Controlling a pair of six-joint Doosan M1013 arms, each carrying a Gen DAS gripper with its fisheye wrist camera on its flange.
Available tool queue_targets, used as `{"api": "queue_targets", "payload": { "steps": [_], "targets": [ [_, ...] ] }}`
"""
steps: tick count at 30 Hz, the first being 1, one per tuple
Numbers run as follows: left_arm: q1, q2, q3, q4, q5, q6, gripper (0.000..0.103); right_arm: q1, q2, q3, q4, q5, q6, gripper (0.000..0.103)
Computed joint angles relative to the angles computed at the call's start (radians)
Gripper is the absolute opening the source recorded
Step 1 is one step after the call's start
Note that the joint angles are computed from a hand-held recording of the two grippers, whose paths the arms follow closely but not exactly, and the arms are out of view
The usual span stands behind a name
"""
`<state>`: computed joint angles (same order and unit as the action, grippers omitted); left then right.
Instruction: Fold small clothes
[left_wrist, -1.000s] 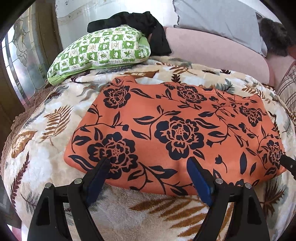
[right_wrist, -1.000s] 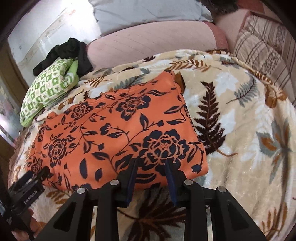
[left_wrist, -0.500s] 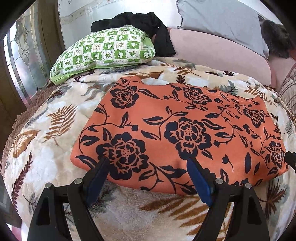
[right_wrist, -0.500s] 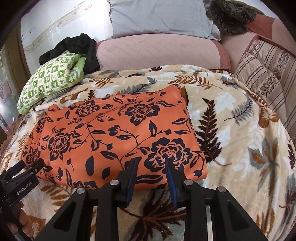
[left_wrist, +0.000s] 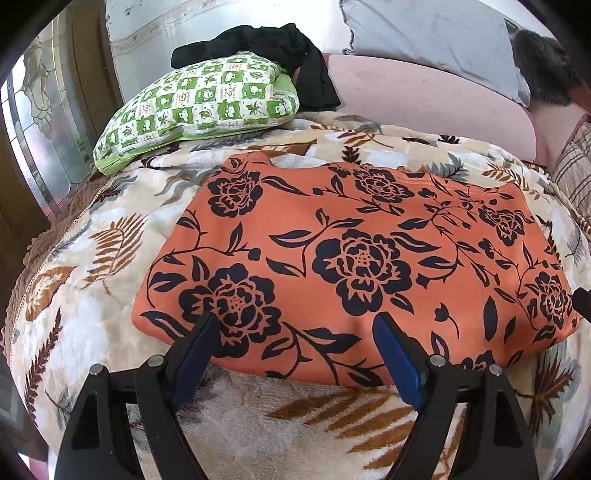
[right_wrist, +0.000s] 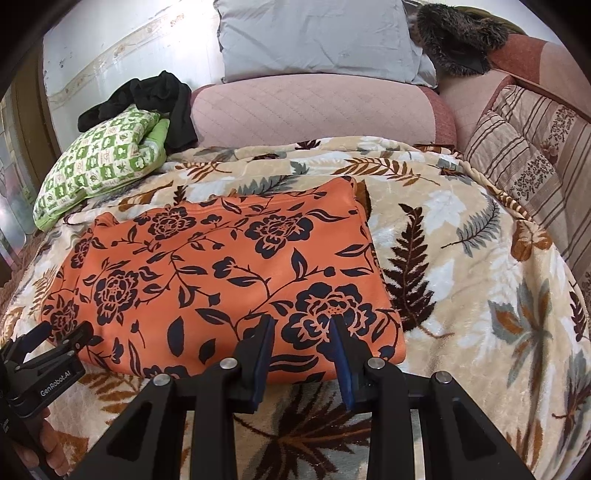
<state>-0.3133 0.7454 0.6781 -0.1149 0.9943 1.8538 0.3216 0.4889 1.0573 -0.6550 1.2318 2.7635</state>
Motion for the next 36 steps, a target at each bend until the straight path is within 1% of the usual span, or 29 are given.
{"api": "queue_targets", "payload": {
  "steps": [10, 36],
  "targets": [
    [-0.002, 0.004, -0.006, -0.001, 0.015, 0.009, 0.085, 0.001, 0.005, -0.006, -0.003, 0.012, -0.004, 0.034],
    [-0.003, 0.001, -0.003, -0.005, 0.017, 0.016, 0.085, 0.0, 0.01, -0.011, 0.0, 0.024, -0.018, 0.034]
  ]
}}
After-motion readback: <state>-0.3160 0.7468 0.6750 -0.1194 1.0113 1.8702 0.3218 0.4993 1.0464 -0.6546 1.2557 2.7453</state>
